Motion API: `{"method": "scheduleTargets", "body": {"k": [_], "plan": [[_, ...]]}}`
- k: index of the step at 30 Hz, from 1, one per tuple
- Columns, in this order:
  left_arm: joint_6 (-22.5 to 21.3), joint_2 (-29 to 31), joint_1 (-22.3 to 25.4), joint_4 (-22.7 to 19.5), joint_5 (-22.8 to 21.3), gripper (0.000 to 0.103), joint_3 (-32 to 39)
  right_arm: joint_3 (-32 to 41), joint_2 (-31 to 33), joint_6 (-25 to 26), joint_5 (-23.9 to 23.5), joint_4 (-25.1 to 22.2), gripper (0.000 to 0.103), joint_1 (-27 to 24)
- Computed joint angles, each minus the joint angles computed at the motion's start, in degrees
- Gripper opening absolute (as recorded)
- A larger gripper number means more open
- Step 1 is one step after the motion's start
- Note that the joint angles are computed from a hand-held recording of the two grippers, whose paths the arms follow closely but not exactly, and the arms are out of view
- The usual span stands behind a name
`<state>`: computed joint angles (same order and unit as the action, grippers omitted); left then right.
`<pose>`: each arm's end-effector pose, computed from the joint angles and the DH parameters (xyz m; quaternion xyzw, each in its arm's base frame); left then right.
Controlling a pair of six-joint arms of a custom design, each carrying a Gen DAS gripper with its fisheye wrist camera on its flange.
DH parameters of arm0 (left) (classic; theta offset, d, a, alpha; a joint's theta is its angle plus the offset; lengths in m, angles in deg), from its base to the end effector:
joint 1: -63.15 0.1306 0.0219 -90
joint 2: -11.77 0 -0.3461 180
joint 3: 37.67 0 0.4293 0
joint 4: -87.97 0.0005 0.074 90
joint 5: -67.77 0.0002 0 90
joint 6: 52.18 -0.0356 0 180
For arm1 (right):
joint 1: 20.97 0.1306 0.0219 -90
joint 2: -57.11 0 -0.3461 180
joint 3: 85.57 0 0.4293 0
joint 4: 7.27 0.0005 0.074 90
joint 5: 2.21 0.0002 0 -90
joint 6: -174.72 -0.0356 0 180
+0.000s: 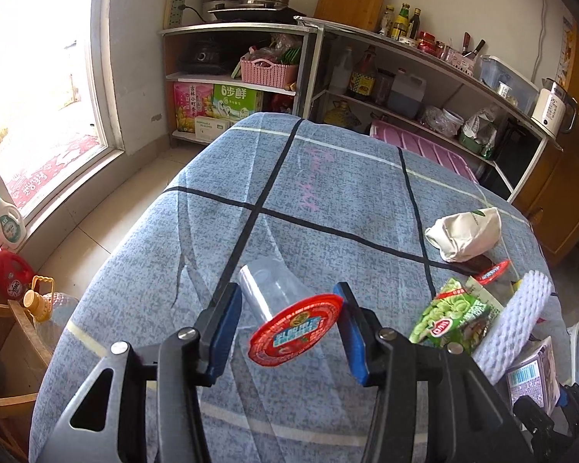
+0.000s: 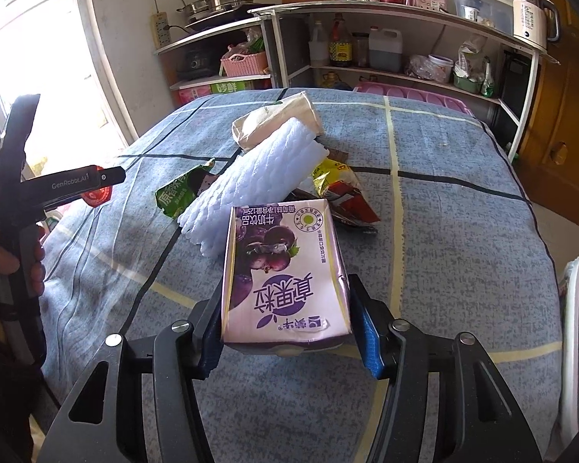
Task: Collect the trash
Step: 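Grasp the red-lidded cup with the left gripper while the right gripper grasps the purple milk carton, then lift the cup and carton and carry both over the white bin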
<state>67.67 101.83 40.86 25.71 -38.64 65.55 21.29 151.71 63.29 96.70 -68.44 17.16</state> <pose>0.4764 -0.1850 0.4926 -0.1109 0.9221 -0.0319 0.3694 0.4291 0.3292 0.4843 -0.1086 0.9276 0.1106 0.3398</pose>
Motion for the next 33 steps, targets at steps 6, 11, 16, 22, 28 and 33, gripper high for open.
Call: {"method": "scheduleTargets", "body": {"k": [6, 11, 16, 22, 28, 33], "plan": [[-0.6, -1.4, -3.32, 0.34, -0.05, 0.051, -0.18, -2.11, -2.79, -1.07, 1.16, 0.61, 0.057, -0.12], [-0.55, -2.21, -6.0, 0.62, -0.62, 0.051, 0.15, -4.35, -5.61, -1.91, 1.88, 1.2, 0.057, -0.31], [-0.96, -2.3, -9.02, 0.55, -1.3, 0.051, 1.06, -6.5, -8.32, -2.93, 2.43, 1.52, 0.057, -0.9], [-1.68, -1.58, -12.63, 0.98, -1.19, 0.051, 2.5, -9.27, -11.96, -3.76, 3.27, 1.48, 0.057, -2.05], [-2.77, 0.16, -16.67, 1.54, -1.53, 0.051, 4.82, -12.47, -16.49, -4.6, 4.49, 1.33, 0.057, -3.87], [-4.03, 2.48, -19.79, 1.67, -0.92, 0.051, 7.5, -14.64, -19.92, -5.09, 5.7, 0.62, 0.057, -5.7]]}}
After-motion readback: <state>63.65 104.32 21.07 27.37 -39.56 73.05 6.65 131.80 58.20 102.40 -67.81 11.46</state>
